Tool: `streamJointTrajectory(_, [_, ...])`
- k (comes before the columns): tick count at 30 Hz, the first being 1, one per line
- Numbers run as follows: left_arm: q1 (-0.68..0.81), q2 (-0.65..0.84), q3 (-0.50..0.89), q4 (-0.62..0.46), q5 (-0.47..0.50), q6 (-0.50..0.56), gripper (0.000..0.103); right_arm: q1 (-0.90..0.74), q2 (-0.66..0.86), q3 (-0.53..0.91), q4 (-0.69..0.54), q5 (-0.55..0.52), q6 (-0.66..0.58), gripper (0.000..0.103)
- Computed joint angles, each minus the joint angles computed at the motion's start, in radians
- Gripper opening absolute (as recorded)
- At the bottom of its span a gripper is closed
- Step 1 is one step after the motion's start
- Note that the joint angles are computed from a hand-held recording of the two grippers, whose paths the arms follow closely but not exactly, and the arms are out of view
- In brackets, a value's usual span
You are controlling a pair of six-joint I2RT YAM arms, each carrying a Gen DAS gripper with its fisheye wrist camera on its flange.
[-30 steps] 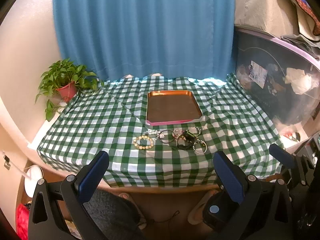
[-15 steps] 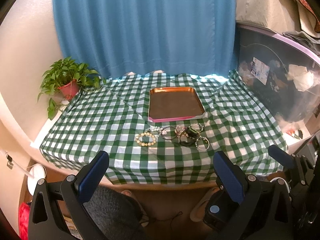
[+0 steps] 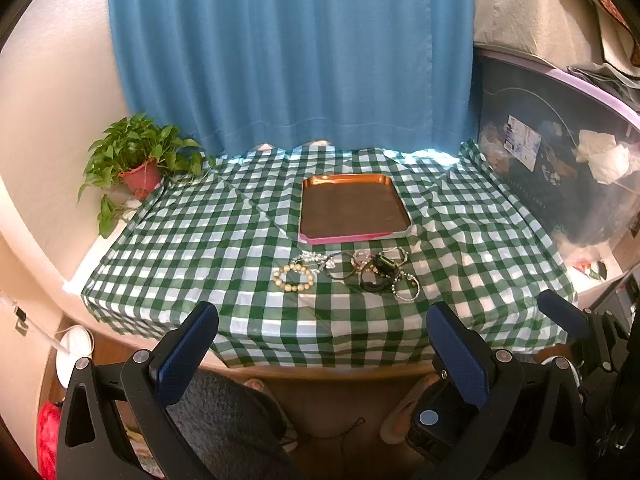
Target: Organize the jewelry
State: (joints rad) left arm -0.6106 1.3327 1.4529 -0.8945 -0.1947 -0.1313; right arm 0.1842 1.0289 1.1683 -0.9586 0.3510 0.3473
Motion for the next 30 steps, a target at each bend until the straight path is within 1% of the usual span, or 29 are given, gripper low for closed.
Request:
streamJointTrajectory(23, [0.004, -0.021, -0.031, 0.006, -0.003, -0.004, 0.103, -0.001, -0.018, -0.028, 0.011, -0.006, 0.002, 0.103])
streamJointTrajectory(26, [0.012, -0.026, -0.047, 0.015, 0.008, 0.005, 0.103, 0.002, -0.019, -0.036, 0.018, -0.007, 0.005, 0.103])
streamJointTrajectory(30, [0.008, -0.013, -0.100, 0.080, 0.002, 0.008, 0.103, 0.007, -0.027, -0.065, 0.040, -0.004, 0.012, 0.103])
